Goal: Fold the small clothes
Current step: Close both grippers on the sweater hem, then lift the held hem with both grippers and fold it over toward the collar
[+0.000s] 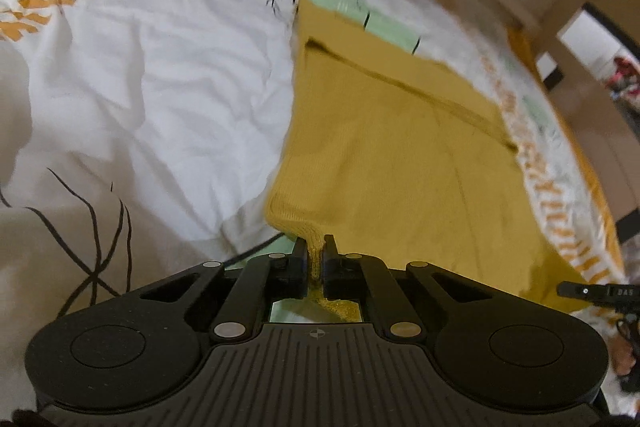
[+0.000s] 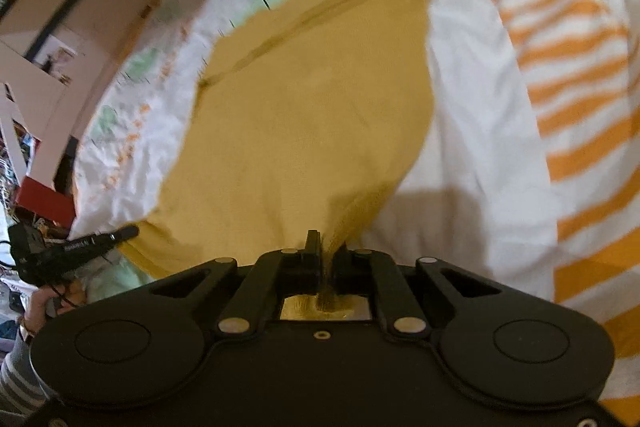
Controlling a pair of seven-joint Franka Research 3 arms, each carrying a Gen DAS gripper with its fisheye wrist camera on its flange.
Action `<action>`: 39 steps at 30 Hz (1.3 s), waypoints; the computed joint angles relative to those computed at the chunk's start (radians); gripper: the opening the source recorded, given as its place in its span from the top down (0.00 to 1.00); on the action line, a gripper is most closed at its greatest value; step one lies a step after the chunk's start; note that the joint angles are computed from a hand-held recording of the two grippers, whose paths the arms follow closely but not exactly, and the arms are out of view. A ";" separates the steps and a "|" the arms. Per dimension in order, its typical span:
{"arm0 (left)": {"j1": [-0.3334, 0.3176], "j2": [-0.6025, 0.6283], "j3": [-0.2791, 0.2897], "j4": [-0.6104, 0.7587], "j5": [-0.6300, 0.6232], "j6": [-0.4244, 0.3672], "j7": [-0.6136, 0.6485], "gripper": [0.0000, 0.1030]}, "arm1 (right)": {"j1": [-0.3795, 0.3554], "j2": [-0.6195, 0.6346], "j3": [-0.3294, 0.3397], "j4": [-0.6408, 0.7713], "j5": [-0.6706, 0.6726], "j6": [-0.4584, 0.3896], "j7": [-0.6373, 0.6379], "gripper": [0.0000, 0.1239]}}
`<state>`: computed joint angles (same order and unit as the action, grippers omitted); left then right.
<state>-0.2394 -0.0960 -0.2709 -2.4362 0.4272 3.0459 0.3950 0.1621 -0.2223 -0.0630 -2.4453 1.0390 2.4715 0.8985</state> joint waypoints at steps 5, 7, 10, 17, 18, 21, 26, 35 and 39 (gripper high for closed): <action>0.111 0.008 -0.062 0.032 0.259 0.061 -0.263 0.95 | 0.015 -0.015 -0.022 0.006 0.183 0.046 -0.148 0.90; 0.155 0.020 -0.083 0.074 0.431 0.062 -0.425 0.95 | 0.017 -0.009 -0.022 0.025 0.242 0.060 -0.198 0.90; 0.177 0.048 -0.077 0.152 0.666 0.060 -0.641 0.95 | 0.016 0.016 -0.018 0.069 0.302 0.068 -0.249 0.90; 0.113 0.168 0.015 0.380 0.941 0.017 -0.848 0.96 | -0.008 0.150 0.006 0.245 0.404 0.099 -0.330 0.90; 0.100 0.185 0.030 0.407 0.963 0.011 -0.864 0.96 | -0.014 0.173 0.010 0.274 0.414 0.103 -0.334 0.90; 0.066 0.255 0.080 0.508 1.009 0.004 -0.913 0.96 | -0.034 0.253 0.027 0.368 0.436 0.118 -0.322 0.90; 0.028 0.395 0.145 0.674 0.945 0.000 -0.856 0.96 | -0.069 0.405 0.063 0.536 0.431 0.168 -0.284 0.90; 0.012 0.641 0.167 0.927 0.666 -0.047 -0.562 0.96 | -0.136 0.675 0.142 0.819 0.295 0.241 -0.130 0.90; 0.017 0.729 0.160 1.011 0.540 -0.073 -0.450 0.96 | -0.155 0.770 0.165 0.912 0.208 0.253 -0.054 0.90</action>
